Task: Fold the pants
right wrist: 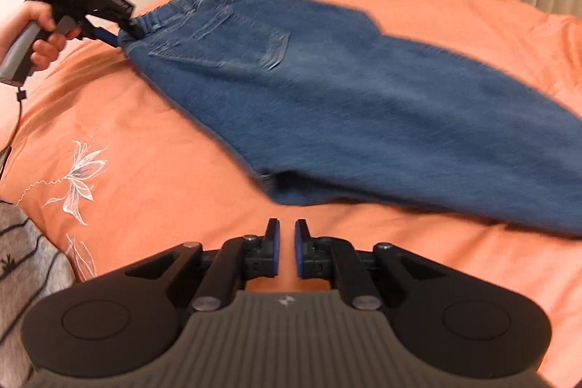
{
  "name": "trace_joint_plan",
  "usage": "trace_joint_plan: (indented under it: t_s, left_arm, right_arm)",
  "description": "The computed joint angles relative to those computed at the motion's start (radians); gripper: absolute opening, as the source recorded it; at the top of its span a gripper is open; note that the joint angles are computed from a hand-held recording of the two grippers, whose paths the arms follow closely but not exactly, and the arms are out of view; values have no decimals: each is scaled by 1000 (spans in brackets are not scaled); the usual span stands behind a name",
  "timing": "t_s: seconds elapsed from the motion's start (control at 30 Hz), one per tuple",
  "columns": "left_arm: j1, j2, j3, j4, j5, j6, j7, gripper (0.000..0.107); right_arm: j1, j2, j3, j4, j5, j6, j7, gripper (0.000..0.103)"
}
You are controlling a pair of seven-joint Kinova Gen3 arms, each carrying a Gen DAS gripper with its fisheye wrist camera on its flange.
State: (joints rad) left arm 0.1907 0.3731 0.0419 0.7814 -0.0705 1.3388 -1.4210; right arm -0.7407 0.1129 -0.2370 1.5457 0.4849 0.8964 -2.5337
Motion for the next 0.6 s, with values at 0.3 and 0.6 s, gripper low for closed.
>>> trace_joint_plan:
  t_s: [0.3, 0.6]
  left_arm:
    - [47, 74, 48, -248, 1, 65, -173, 63]
    - [139, 254, 25, -362, 76, 63, -227, 63]
  right_arm:
    - [172, -69, 43, -35, -92, 4, 130, 25]
    - [278, 204, 121, -263, -265, -38, 330, 25]
